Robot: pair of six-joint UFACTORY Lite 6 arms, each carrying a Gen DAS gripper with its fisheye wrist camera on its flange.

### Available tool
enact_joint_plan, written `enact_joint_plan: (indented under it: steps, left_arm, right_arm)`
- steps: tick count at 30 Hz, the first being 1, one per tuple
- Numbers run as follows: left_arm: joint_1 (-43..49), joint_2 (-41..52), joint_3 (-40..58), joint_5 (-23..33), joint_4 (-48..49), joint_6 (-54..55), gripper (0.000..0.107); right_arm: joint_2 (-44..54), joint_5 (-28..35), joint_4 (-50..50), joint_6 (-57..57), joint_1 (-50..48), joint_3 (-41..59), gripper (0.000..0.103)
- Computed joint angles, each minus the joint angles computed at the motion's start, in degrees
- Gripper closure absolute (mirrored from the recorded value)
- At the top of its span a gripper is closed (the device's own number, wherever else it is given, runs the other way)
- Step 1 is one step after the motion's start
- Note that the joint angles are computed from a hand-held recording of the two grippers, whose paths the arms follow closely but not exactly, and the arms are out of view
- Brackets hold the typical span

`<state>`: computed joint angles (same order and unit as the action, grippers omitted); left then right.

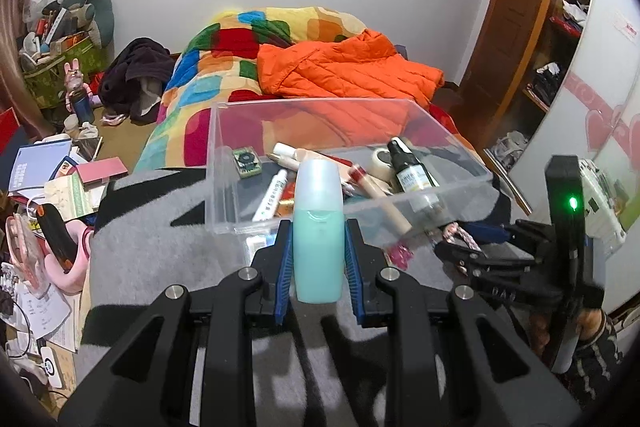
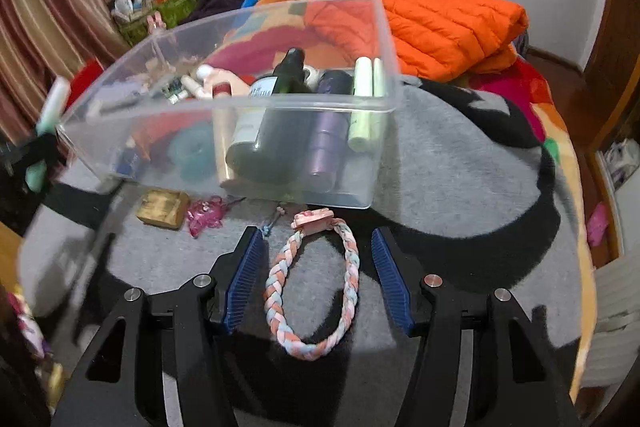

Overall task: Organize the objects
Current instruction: 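Grasp the mint green bottle with the left tool while the right tool grasps the braided rope toy, then carry the mint bottle and rope toy into the clear box and release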

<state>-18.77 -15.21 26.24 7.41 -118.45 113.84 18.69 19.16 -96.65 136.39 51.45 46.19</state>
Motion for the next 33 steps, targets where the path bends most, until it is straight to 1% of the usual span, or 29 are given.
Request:
enact_joint_plan:
  steps: [2,3,5,7,9,13,16,18,20,24,29,33]
  left_arm:
    - [1.05,1.75,1.15,0.77,-0.25,0.67,0.083]
    - [1.34,2.31,1.54,0.94,-0.65,1.21,0.083]
    - [1.68,3.58,2.49,1.19,-1.63,2.24,0.083]
    - [2.23,4.6,3.43,1.57,-1.46,2.34,0.083]
    - [2.63,5.36,4.39,1.57,-1.3,2.49,0.083]
    - [3.29,7.96,7.45,1.51,0.73,1.03,0.083]
    - [4.1,10.64,10.19,2.1,5.56,-3.41,0.083]
    - [4.0,12.61,12.11,1.56,5.8,-3.52,0.083]
    - [4.02,14.98,14.14,1.69,8.24,-5.73,0.083]
    - [3.67,19.43,17.69,1.62,12.03,-9.84,0.083]
    - [3.83,25.08,22.21,2.61,19.27,-17.36,0.083]
    - [3.55,27.92,24.05,2.5,20.99,-19.06,0.083]
  right_arm:
    - [0.26,1.32,0.57,-0.91,1.15,0.14,0.072]
    - [0.07,1.94,0.81,-0.98,1.43,-0.14,0.081]
    - [-1.66,1.03,-1.64,1.67,1.08,-1.83,0.093]
    - [-4.04,-0.81,-9.22,9.64,0.13,-4.26,0.094]
    - [-6.64,-0.58,-12.57,13.48,0.68,-6.21,0.094]
    - [-11.25,0.76,-10.82,11.97,2.95,-6.86,0.094]
    - [-14.64,2.7,-5.93,6.01,4.57,-5.78,0.094]
    - [-15.96,4.05,-3.27,2.41,5.18,-4.25,0.094]
    - [-16.35,4.99,-1.85,-0.42,4.9,-2.31,0.094]
    - [-13.22,6.84,1.8,-6.92,3.67,3.8,0.094]
    - [-3.84,5.01,4.97,-13.29,-0.36,13.83,0.094]
    - [4.86,1.23,8.34,-17.68,-3.31,21.09,0.094]
